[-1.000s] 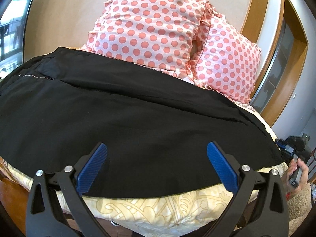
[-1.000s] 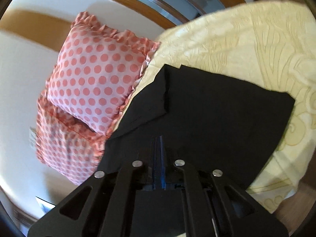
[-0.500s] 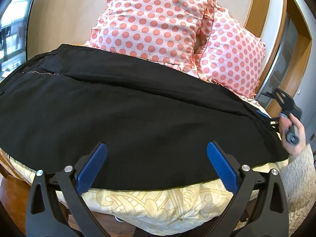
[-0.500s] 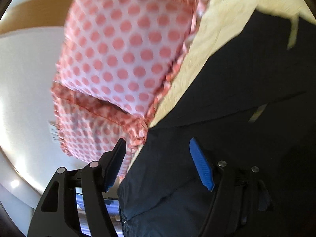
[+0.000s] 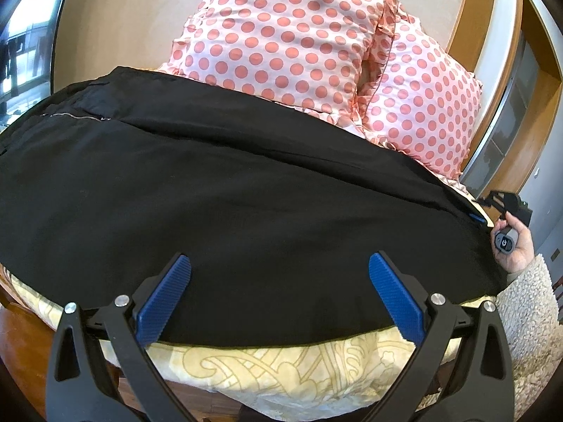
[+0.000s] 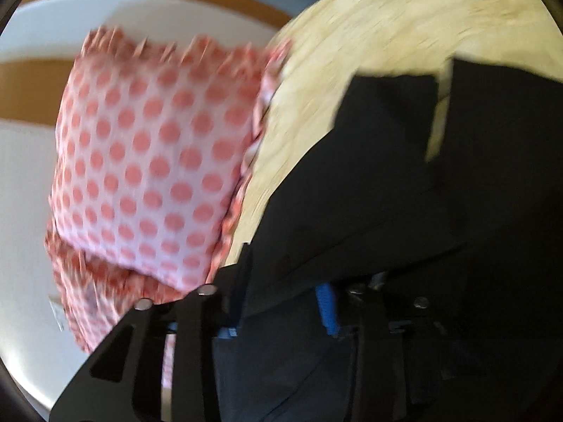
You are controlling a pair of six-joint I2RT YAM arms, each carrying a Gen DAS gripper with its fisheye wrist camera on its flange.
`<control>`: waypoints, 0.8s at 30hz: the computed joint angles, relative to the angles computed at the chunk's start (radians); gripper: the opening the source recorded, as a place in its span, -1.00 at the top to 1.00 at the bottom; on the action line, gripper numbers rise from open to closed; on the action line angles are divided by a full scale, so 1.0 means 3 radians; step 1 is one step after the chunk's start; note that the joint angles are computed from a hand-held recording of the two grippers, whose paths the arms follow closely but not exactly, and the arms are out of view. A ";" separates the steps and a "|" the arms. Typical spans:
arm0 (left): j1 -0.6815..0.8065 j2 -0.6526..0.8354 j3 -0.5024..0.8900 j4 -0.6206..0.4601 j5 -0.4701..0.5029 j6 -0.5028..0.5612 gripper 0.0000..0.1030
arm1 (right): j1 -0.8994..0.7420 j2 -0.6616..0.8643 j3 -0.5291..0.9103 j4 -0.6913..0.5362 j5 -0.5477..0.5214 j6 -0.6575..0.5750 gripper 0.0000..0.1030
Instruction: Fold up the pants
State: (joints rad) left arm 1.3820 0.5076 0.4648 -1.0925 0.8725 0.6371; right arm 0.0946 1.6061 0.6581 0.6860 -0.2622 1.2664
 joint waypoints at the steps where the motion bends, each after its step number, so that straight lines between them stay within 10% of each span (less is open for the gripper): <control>1: -0.0005 0.0007 0.0001 0.0002 0.0005 -0.0004 -0.97 | -0.0048 0.0019 0.0004 -0.0010 -0.0034 -0.0062 0.89; 10: 0.0679 0.0775 0.0410 -0.0413 0.0625 0.0781 -0.96 | -0.0396 -0.0888 -0.1232 0.1122 -0.0443 -0.0254 0.94; 17: -0.0227 0.1081 0.0979 0.0923 -0.0032 -0.0850 -0.96 | -0.0611 -0.0571 -0.2081 0.2244 -0.0691 -0.0113 0.94; 24: -0.1321 0.3013 0.2401 0.1432 -0.1046 -0.2147 -0.96 | -0.0618 -0.0198 -0.2141 0.2613 -0.0714 -0.0149 0.94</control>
